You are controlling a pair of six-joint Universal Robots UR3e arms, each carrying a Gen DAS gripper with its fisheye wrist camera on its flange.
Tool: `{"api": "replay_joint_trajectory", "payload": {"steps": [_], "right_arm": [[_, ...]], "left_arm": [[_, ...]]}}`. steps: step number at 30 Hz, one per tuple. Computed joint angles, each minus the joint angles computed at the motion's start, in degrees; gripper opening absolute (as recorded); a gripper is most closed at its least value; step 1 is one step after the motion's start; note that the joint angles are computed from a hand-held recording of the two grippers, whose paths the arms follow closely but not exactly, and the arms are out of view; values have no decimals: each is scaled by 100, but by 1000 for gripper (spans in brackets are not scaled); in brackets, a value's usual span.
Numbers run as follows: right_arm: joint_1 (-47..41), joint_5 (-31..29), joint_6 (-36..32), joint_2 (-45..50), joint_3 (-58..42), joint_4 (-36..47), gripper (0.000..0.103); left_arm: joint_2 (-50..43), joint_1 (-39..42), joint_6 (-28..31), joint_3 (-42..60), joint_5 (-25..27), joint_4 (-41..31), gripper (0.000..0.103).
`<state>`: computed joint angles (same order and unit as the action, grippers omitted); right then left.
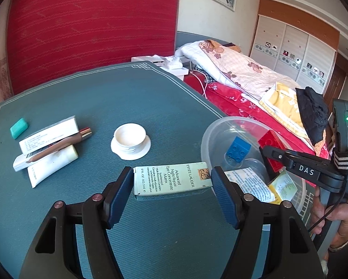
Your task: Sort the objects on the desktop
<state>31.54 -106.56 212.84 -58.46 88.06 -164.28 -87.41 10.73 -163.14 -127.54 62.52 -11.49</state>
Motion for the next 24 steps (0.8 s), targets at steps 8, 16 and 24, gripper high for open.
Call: {"api": "replay_joint_trajectory", "payload": {"steps": [8,16,24], "right_arm": [[-123,174,-166,34,39,-170,26],[-265,406,-117,-148,376,-346,26],[-312,383,38,-337,637,-595,66]], "left_arm": [[-346,-567,-153,363,252,39,71],[-795,-1070,-203,745,436,192,71],[-1235,-1372,-117,1242,375,-78,72]]}}
